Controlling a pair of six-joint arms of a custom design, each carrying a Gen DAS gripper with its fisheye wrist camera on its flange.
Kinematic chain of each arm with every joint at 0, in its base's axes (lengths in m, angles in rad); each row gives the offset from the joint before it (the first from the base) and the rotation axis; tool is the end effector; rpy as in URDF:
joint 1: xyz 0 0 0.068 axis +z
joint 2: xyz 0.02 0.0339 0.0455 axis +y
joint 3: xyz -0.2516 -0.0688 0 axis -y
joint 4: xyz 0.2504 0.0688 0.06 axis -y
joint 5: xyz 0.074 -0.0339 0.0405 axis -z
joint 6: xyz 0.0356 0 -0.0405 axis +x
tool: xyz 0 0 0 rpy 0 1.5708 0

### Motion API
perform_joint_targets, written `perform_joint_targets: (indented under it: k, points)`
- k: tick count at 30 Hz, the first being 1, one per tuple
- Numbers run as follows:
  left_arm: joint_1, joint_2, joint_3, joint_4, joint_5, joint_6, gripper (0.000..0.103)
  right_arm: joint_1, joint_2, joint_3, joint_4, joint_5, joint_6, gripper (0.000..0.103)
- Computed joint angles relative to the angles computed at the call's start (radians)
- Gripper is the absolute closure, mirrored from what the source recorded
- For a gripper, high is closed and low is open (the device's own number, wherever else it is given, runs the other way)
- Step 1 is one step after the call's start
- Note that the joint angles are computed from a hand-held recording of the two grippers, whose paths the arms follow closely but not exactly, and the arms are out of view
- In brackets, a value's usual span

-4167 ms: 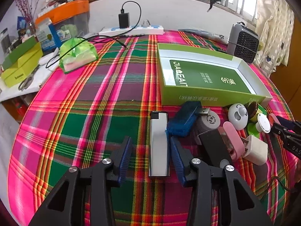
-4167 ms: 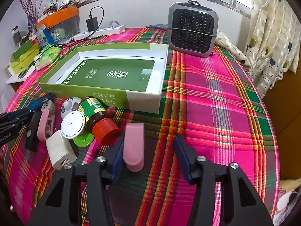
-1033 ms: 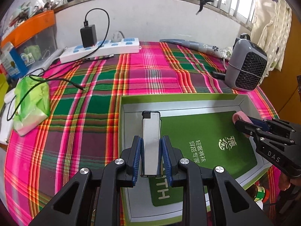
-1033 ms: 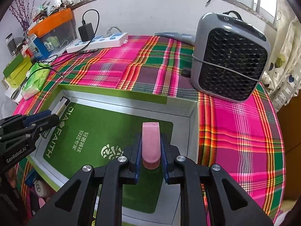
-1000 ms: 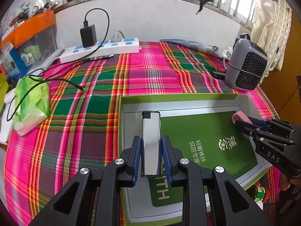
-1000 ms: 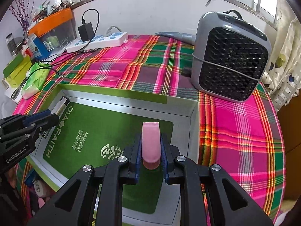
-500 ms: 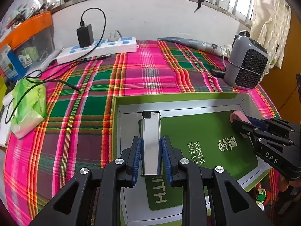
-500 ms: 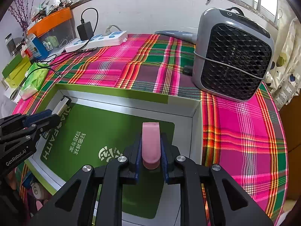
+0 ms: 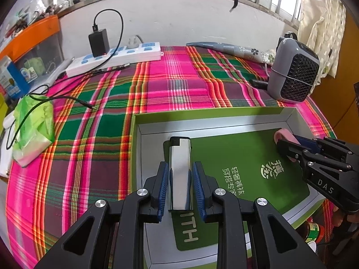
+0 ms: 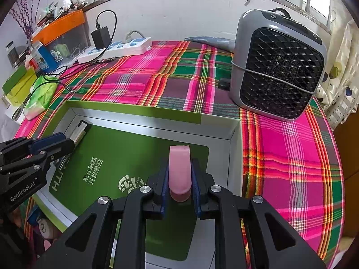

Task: Organize rigid objects
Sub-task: 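Carry the silver bar with the left tool while the right tool carries the clip into the box, then open the right gripper releasing the pink clip while the left gripper releases the silver bar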

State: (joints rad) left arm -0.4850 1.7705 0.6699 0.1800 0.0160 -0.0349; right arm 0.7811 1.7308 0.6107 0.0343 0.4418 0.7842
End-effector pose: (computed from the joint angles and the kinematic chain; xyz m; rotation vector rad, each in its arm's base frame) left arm 0.2680 -0.1419 0.0768 0.5660 2.4422 -0.2366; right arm 0.2043 0.1812 0.0687 0.1424 2.4940 0.0379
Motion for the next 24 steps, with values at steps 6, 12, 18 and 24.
perform_joint_targets:
  k: [6, 12, 18, 24]
  points:
    - [0.003, 0.002, 0.004, -0.007, 0.008, 0.006, 0.08, 0.003, -0.001, -0.006, 0.016, -0.001, -0.004, 0.075]
    - [0.003, -0.018, -0.007, -0.019, 0.016, 0.005, 0.074, 0.012, -0.012, -0.014, 0.015, 0.004, 0.007, 0.066]
    - [0.009, -0.093, -0.061, -0.021, 0.019, 0.005, 0.072, 0.042, -0.067, -0.052, 0.01, 0.035, 0.048, 0.065]
    - [0.014, -0.217, -0.143, -0.027, 0.018, 0.013, 0.072, 0.1, -0.132, -0.072, -0.046, 0.085, 0.1, 0.065]
